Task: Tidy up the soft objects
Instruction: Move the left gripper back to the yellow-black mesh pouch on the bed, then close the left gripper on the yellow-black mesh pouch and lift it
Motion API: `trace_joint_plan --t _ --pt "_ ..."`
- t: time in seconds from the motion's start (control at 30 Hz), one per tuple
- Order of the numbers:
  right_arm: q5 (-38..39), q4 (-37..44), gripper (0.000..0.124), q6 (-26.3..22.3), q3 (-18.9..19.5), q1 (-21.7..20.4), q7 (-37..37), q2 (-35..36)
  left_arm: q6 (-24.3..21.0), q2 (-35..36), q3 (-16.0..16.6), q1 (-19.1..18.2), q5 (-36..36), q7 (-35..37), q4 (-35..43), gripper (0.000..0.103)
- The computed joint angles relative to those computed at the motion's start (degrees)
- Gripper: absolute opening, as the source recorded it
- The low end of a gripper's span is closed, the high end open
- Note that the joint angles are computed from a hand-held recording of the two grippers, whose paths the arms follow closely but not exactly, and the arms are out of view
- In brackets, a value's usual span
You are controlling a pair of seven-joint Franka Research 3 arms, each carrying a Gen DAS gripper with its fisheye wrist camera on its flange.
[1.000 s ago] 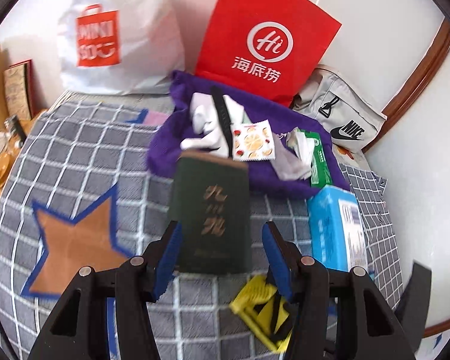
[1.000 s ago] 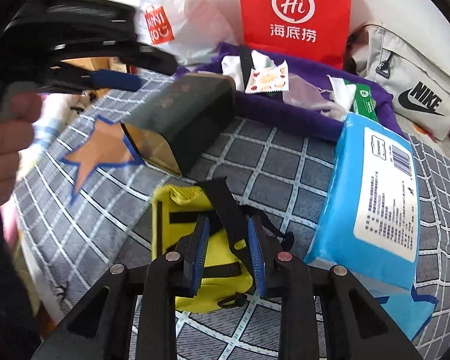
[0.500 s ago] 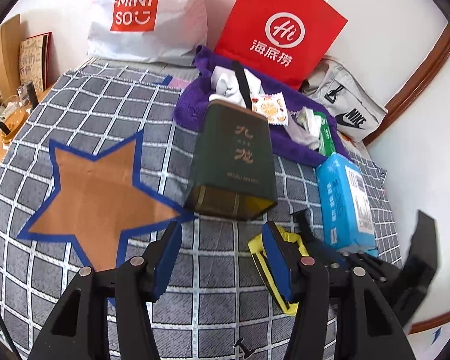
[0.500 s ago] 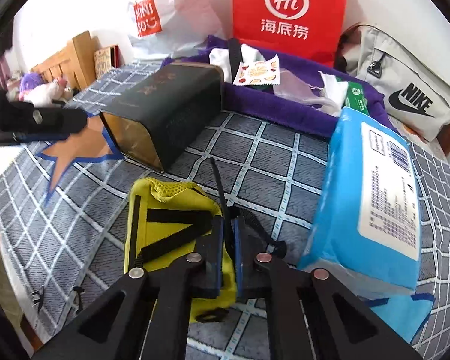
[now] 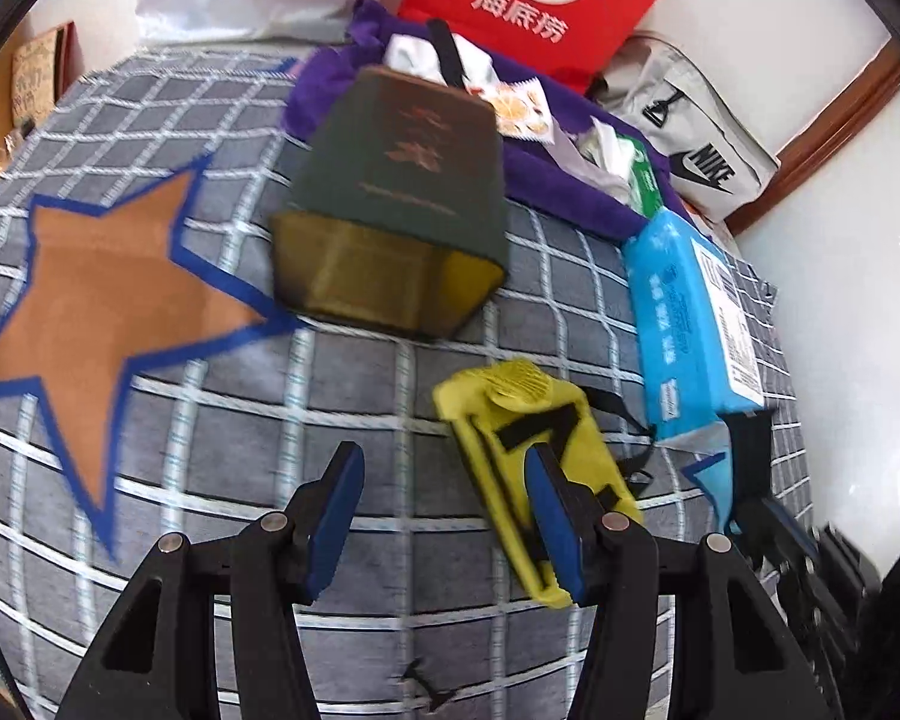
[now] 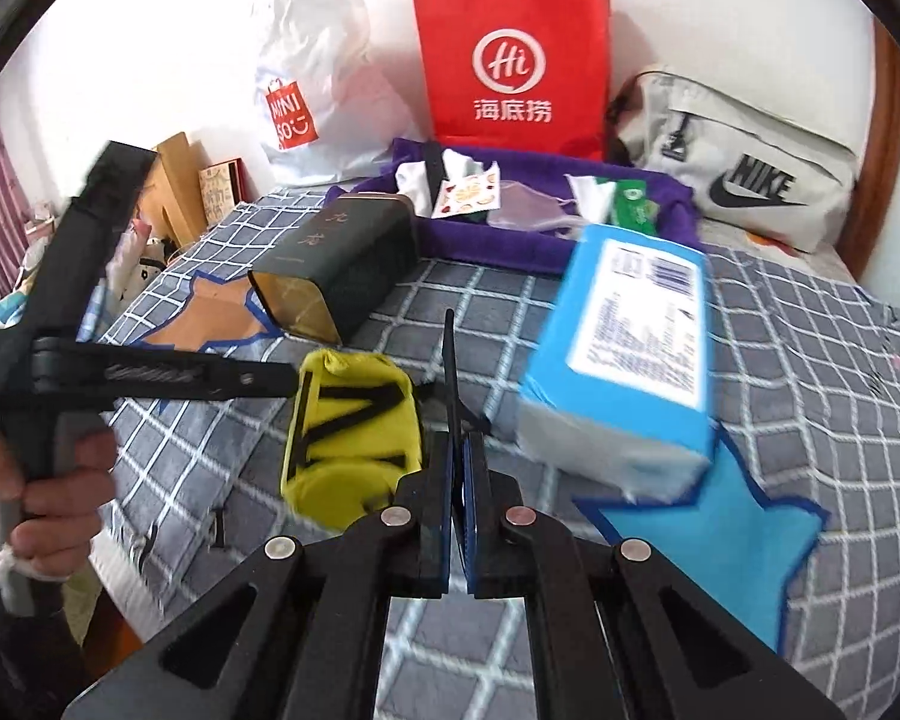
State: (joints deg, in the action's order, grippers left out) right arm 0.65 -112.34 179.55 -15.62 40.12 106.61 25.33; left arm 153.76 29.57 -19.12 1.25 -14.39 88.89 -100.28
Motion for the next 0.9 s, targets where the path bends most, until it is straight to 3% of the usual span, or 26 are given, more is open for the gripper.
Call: trace_joint_plan --t 0.13,0.27,0.33,0.4,0.53,0.67,0.9 --pt "0.1 -6.9 0.003 2.8 -4.4 3.7 1.4 -3.8 -0.7 1.4 0.1 -1.7 1.1 -1.2 1.8 0.058" --pt "-0.4 -11.3 0.003 2.4 -15.8 13.5 4.6 -4.2 -1.1 3.0 1.9 -4.9 4.7 -4.0 4.0 0.066" --pt "-0.7 -12.3 0.003 1.4 -18.5 15.4 5.8 -3.7 -0.4 3.4 2.8 -6.3 6.9 -6.1 4.5 0.07" --pt "-0.6 -12.7 0.003 0.5 -17.6 13.9 6.6 -3.4 0.1 3.9 3.6 -7.4 8.7 -8.4 5.1 0.078" --pt "-2.1 -12.1 0.005 -0.4 -16.5 11.9 9.2 -1.8 -0.6 4.8 5.7 -10.0 13.8 -12.8 6.7 0.083" --pt "-1.4 -11.3 0.007 0.6 -10.4 5.9 7.7 -1.4 -3.1 5.8 8.2 -13.1 19.8 -17.1 9.1 0.088" --pt "2.4 -10.6 0.007 3.7 -9.1 4.9 4.7 -0.1 -4.7 6.8 14.2 -20.1 34.2 -28.3 10.7 0.09"
